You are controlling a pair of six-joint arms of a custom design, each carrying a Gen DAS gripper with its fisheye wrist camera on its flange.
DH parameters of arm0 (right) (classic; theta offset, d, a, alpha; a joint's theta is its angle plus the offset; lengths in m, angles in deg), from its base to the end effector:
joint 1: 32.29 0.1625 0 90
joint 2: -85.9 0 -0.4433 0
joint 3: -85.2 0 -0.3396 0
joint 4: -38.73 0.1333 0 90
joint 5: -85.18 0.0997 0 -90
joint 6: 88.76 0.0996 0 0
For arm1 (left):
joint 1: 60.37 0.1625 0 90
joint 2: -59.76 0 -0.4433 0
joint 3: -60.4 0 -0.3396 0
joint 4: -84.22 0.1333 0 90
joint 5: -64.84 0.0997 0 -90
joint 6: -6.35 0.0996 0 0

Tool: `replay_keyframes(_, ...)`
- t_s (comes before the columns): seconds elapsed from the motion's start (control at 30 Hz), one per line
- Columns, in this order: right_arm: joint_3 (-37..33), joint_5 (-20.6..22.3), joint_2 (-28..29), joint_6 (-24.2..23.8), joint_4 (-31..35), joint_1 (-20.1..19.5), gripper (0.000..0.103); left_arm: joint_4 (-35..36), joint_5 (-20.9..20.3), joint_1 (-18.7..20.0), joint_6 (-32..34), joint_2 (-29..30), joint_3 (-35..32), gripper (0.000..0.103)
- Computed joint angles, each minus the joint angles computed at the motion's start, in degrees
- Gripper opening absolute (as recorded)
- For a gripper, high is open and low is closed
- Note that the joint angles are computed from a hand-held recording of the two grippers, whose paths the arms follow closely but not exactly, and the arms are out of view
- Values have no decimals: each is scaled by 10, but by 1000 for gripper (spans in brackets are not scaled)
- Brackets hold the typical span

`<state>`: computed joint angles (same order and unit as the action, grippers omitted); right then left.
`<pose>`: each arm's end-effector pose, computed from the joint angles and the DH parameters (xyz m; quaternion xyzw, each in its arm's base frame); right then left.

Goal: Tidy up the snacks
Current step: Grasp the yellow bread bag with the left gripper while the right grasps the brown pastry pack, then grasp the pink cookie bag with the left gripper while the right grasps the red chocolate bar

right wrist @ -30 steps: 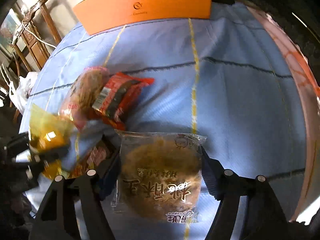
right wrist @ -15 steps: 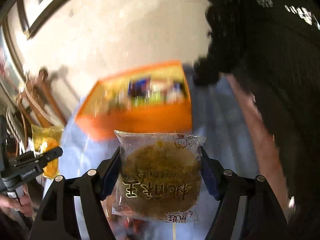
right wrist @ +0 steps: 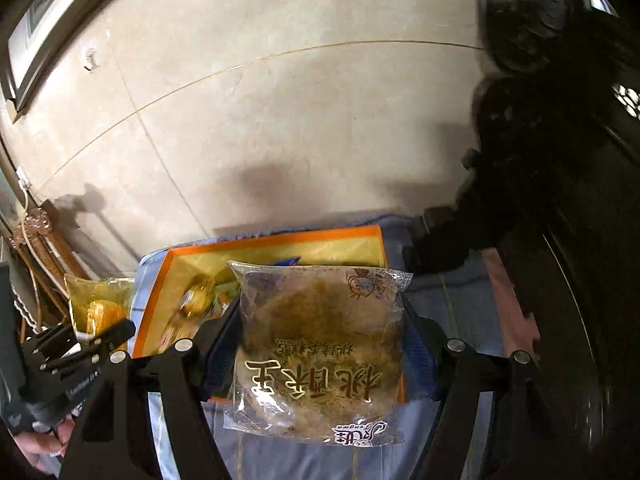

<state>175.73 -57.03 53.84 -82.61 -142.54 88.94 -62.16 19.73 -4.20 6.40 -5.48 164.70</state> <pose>0.3941 -0.5447 0.1111 0.0658 -0.8679 0.3754 0.3186 -0.1457 -0.5831 0.3134 0.2112 0.8908 -0.2428 0.3207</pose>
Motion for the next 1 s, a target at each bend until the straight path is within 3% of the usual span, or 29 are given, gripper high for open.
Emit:
replay_keyframes(0.1,-38,5,16,-22,11,-14,75,-17,-15,15,19,21,-23,40)
replay_keyframes(0.13,-51,-1,26,-38,3,-19,79,-33,-29,20,30,25,-25,50)
replay_keyframes(0.17,-57,-2,30,-45,9,-23,100,-56,-36,22,44,26,-22,94)
replay_keyframes(0.23,-51,9,25,-28,40,-32,99,-125,6,19,58,30,9,99)
replay_keyframes(0.27,-40,13,21,-17,41,-34,99,-145,14,20,67,27,22,99)
replay_keyframes(0.33,6,25,9,-24,1,-30,99,-124,-14,31,58,4,41,99)
replay_keyframes(0.43,56,-19,5,-20,-15,-12,99,-78,-40,43,-3,-39,79,99)
replay_keyframes(0.5,122,4,-15,31,-35,-2,99,-76,-57,46,-27,-75,127,99)
replay_keyframes(0.6,205,48,-30,124,-39,9,99,-63,-129,61,-63,-133,200,99)
replay_keyframes(0.63,221,55,-27,143,-32,11,99,-71,-135,59,-66,-144,225,99)
replay_keyframes(0.73,252,41,0,199,11,26,99,-106,-93,28,-56,-172,320,99)
replay_keyframes(0.8,263,72,21,212,34,27,99,-125,-63,6,-54,-175,374,99)
replay_keyframes(0.87,261,96,41,231,55,23,98,-120,-67,2,-53,-176,399,99)
replay_keyframes(0.9,256,82,57,263,75,23,98,-127,-74,3,-52,-173,412,99)
replay_keyframes(1.0,268,96,77,275,29,6,99,-177,-75,26,-27,-147,426,99)
